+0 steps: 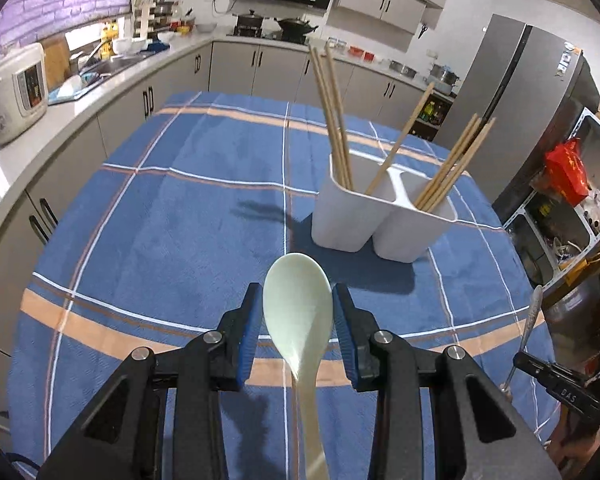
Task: Organize utensils
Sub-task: 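Lift both held spoons and carry them above the white holder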
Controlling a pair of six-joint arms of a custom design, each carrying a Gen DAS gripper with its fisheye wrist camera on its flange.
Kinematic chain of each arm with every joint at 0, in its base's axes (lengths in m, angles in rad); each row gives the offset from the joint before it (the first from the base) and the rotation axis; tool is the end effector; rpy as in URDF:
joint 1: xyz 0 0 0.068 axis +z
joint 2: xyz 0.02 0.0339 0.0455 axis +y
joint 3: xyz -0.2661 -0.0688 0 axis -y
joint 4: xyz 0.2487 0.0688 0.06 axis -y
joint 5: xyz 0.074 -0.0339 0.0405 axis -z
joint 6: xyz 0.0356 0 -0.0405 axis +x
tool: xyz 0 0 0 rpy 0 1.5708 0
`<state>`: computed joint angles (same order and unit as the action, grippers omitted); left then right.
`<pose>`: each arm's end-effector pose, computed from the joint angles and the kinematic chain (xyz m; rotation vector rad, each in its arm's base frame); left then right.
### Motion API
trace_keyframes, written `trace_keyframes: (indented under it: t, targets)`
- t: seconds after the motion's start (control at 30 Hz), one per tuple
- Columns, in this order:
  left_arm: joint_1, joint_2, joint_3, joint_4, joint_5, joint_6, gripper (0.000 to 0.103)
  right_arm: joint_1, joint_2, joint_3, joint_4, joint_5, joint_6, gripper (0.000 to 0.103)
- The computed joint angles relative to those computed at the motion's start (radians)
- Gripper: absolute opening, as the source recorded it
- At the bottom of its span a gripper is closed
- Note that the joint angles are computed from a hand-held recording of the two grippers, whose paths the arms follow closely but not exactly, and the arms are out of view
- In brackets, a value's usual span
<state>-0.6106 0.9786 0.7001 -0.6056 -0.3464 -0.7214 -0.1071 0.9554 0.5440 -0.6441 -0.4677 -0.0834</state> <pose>0.1669 -0.1020 0.2405 -0.2816 2.3780 -0.1991 0.1712 -0.0023 0.1943 -0.1292 2.5392 0.5381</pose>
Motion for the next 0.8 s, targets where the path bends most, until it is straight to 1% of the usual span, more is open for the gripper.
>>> trace_keyframes:
  t: [0.27,0.37,0.47,0.53,0.6,0.8]
  targets:
    - [-0.13,-0.065,0.059,-0.106,-0.127,-0.074,0.034,-0.043,-0.079,-0.002,-0.065,-0.054,-0.029,0.003]
    - [-0.154,-0.074,0.105,-0.13,-0.163,-0.072,0.034,-0.055,-0.103,0.019,-0.082,-0.069,-0.03,0.003]
    - [-0.158,-0.067,0.153,-0.134,-0.186,-0.045,0.034,-0.059,-0.115,0.048,-0.083,-0.081,-0.016,0.003]
    - [-0.147,-0.051,0.193,-0.122,-0.194,-0.009,0.034,-0.046,-0.113,0.071,-0.069,-0.083,0.009,0.003]
    - [-0.12,-0.028,0.23,-0.097,-0.18,0.033,0.034,-0.037,-0.101,0.095,-0.055,-0.085,0.026,0.003]
    - [-0.015,0.071,0.329,-0.004,-0.12,0.139,0.034,0.04,-0.024,0.188,0.038,-0.058,0.116,0.003]
